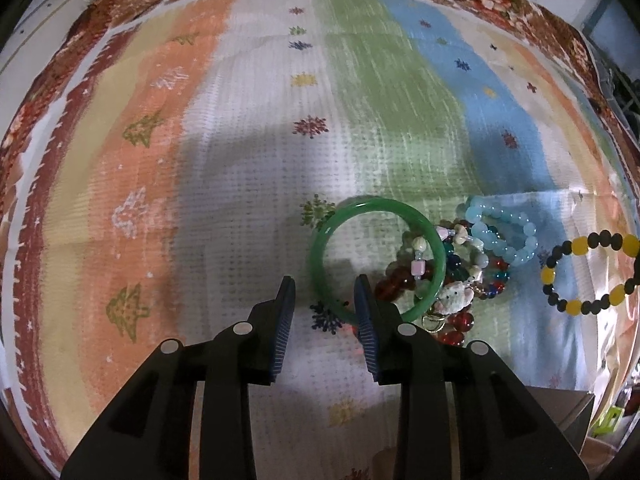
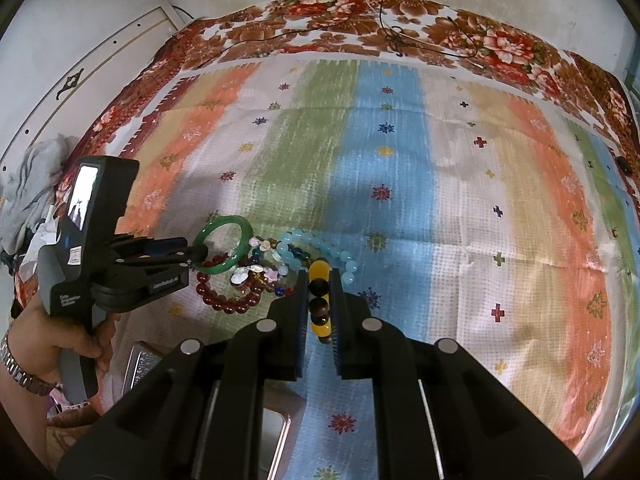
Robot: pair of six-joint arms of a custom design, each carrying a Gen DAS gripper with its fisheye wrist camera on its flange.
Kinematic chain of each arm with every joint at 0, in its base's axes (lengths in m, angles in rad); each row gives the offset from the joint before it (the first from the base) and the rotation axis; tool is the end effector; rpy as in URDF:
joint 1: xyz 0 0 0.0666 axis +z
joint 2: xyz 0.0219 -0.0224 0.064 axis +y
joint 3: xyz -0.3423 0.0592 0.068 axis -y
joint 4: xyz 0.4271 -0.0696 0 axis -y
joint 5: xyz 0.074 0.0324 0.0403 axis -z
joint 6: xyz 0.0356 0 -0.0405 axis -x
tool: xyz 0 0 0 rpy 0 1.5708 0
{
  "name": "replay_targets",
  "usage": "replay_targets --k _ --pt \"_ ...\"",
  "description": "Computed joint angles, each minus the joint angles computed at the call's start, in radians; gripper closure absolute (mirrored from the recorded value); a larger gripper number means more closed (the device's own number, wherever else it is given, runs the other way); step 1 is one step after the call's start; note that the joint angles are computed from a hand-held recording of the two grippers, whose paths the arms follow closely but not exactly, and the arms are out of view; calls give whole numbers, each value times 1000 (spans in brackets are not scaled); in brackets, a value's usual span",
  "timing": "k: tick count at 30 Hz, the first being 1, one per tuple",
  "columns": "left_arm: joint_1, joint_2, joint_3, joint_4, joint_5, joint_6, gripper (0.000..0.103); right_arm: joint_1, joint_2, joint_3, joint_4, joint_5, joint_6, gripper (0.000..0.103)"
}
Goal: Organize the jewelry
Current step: 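Lift the green bangle with left gripper while right gripper lifts the yellow-black bracelet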
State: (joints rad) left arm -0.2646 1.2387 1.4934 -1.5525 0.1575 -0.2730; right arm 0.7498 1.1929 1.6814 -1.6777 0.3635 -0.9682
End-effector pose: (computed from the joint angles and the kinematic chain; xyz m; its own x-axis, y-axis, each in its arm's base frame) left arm 0.4011 -0.1149 0.4788 -0.8144 0.4965 -0.3004 0.5386 0.8394 -0.0728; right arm 0.2839 0.2465 0.5746 -0.8299 0.2794 -0.4829 0.2535 0.9599 0.1198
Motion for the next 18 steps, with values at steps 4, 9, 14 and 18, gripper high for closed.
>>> replay_targets --k 4,9,14,18 --pt "-23 9 -8 -8 -39 -40 72 -5 -6 -9 2 -3 1 92" --pt "-14 9 -14 1 -33 -45 82 -9 -12 -17 2 -6 2 92" --pt "-4 -6 -34 33 -39 -65 96 -11 -13 -19 2 -8 4 92" --pt "19 -17 -33 38 -2 -62 97 -9 -16 -21 7 -5 7 92"
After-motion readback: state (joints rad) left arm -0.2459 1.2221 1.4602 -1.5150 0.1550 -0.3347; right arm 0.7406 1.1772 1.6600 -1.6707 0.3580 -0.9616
